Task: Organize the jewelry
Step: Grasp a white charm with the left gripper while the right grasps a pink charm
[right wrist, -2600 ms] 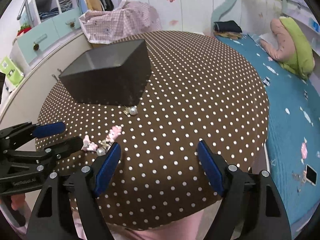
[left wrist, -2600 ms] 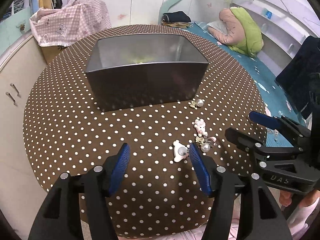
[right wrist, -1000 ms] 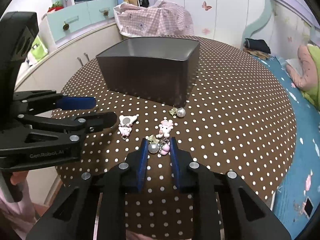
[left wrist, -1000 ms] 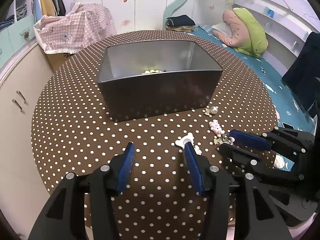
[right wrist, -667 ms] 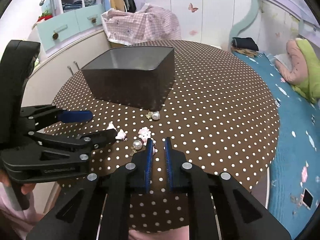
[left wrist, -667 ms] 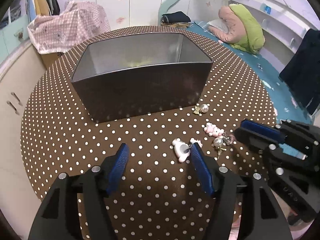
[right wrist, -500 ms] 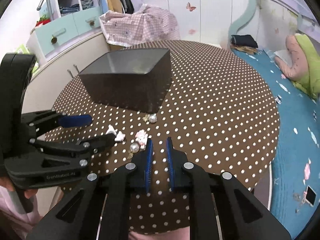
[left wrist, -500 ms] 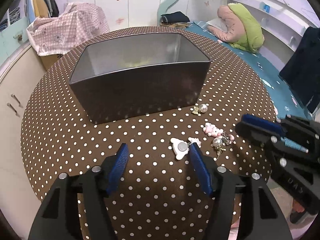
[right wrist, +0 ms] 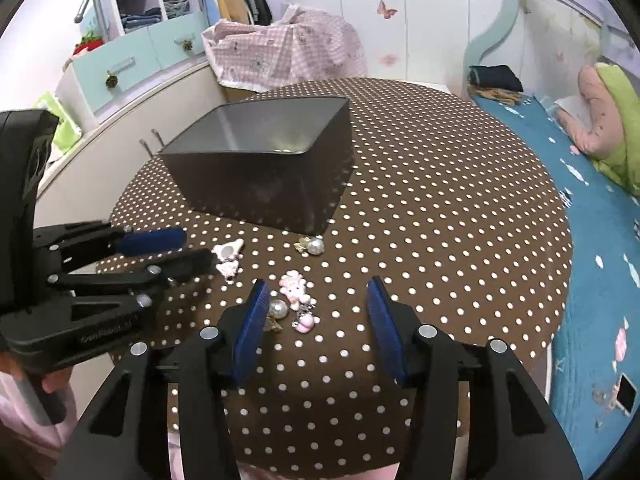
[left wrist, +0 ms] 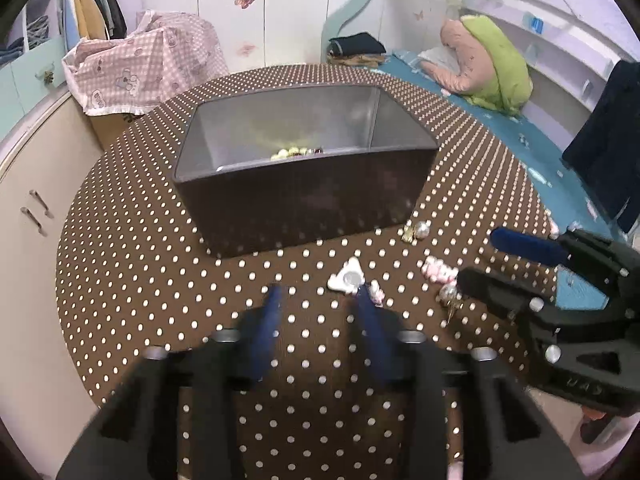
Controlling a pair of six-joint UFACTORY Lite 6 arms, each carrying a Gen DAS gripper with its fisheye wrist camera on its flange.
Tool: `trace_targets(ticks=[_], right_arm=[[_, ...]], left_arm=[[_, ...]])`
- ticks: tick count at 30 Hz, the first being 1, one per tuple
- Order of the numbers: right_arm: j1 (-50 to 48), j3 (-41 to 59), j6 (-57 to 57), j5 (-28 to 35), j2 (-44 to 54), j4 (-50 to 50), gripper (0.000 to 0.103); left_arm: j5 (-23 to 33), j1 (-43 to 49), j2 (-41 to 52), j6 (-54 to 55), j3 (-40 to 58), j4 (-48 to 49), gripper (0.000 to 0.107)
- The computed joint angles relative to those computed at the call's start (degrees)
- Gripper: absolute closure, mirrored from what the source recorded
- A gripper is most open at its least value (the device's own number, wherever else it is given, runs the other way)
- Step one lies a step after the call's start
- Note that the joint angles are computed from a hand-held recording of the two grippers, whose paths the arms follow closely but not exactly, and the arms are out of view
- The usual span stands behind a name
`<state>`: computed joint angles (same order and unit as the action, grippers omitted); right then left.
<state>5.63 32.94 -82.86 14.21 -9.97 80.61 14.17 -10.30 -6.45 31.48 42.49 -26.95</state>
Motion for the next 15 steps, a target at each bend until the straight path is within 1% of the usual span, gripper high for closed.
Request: trace_targets(ticks=[1, 4, 5, 6, 7, 8, 9, 10, 11, 13, 14, 15], right_arm=[[0.4, 0.28, -0.14, -0.1, 0.32, 0.02, 0.053], [3.25, 2.19, -0.25, -2.21, 3.14, -0.5, 0.054], [3.69, 3.34, 1.69, -2.05, 4.76, -2.6, 0.058], [3.96, 4.21, 3.18, -1.98, 6.06, -4.25, 0.064], [4.67, 5.24, 4.9, -2.52, 7.75, -6.22, 0.066], [5.45, 5.24, 4.43, -3.86, 7.71, -6.21, 0.07], [6.0, 5.18, 5.73, -4.97, 7.5, -7.63, 0.077], [5.73, 5.41, 8.28, -4.7, 7.43, -10.26, 0.081], [4.99, 5.32, 8.44, -3.86, 7.19, -10.5, 0.084], [2.63, 5.51, 10.07, -1.43, 6.74, -11.97, 0.084], [2.78, 5.09, 13.52, -3.17, 5.97, -14.94, 0.084], [2.5, 4.6, 14.63, -4.45, 5.22, -15.89, 0.084]], left_arm=[[0.39, 0.17, 0.57, 0.39, 0.62, -0.47, 0.064], [0.27, -0.61, 1.63, -5.63, 1.79, 4.63, 0.064], [0.21, -0.74, 1.83, -6.75, 1.9, 5.68, 0.064], [0.24, -1.06, 2.01, -8.6, 2.11, 7.28, 0.064], [0.54, -1.08, 2.18, -9.46, 2.39, 7.89, 0.064], [0.9, -1.02, 2.45, -9.47, 2.85, 7.7, 0.064], [1.15, -0.93, 2.96, -9.31, 3.47, 7.49, 0.062], [1.24, -1.28, 3.18, -10.66, 3.82, 8.63, 0.06], [1.08, -1.75, 3.34, -12.28, 3.99, 10.17, 0.058], [1.19, -2.42, 3.88, -12.06, 4.5, 9.95, 0.058], [1.25, -2.69, 4.06, -11.02, 4.47, 8.88, 0.058], [1.26, -3.07, 4.48, -10.13, 4.57, 7.94, 0.058]])
